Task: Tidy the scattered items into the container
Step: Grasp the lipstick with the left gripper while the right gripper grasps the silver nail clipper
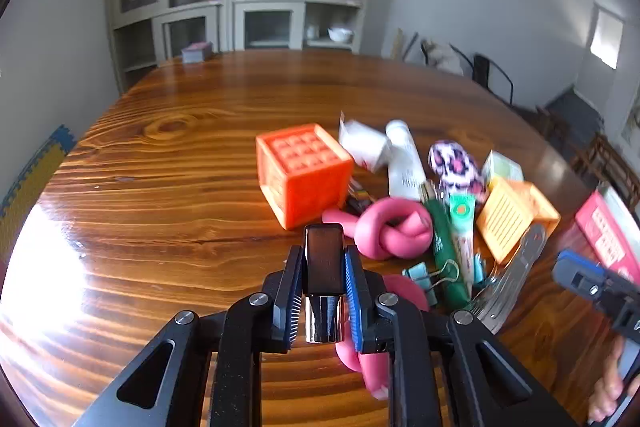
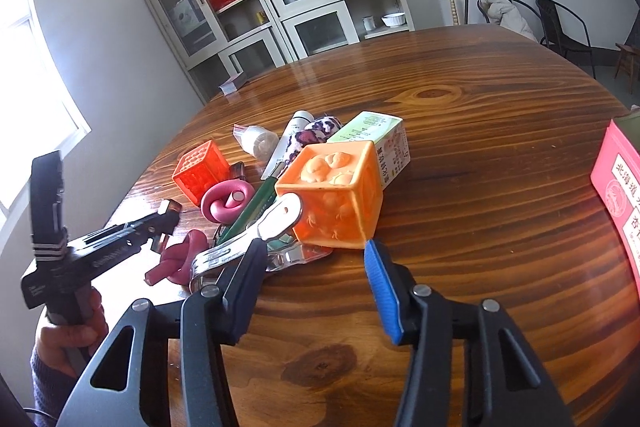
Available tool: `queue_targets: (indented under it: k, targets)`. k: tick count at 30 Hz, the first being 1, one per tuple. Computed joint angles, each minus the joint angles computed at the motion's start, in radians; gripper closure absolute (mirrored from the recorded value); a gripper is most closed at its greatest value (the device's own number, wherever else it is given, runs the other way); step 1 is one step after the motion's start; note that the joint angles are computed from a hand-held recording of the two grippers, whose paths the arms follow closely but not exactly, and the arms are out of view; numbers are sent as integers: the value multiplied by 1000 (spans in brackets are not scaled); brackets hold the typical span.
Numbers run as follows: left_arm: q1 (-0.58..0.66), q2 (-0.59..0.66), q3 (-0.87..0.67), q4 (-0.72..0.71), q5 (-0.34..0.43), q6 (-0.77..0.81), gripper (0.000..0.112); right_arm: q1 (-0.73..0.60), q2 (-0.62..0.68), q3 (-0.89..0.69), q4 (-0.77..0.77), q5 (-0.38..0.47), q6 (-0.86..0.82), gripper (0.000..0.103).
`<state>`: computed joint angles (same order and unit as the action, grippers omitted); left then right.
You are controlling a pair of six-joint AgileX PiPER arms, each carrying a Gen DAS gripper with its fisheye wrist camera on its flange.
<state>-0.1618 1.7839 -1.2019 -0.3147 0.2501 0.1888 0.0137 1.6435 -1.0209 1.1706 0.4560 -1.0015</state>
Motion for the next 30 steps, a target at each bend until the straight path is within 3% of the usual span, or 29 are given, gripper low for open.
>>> queue_targets:
  k: [4, 10, 13, 17, 20, 22, 30]
  targets:
    - [44, -39, 29, -198, -24, 136, 91, -8, 16, -9, 25, 49, -22, 48]
    - [59, -75, 61, -272, -36, 175, 91, -18, 53, -36, 94, 166, -42, 48]
    - [55, -91, 77, -352, -35, 261, 91, 20, 71, -68, 66, 161, 6, 48]
    - [46, -109, 94, -416, -37, 335, 91, 96, 116, -146, -89, 89, 164, 48]
    - [44, -113, 98, -439, -34, 357, 91, 114, 141, -185, -130, 79, 215, 65]
    - [44, -110, 95, -436, -28, 352, 91, 110, 151, -197, -103, 94, 196, 84]
    - [31, -98, 88, -363, -38, 279, 91, 79, 108, -126, 85, 163, 4, 97]
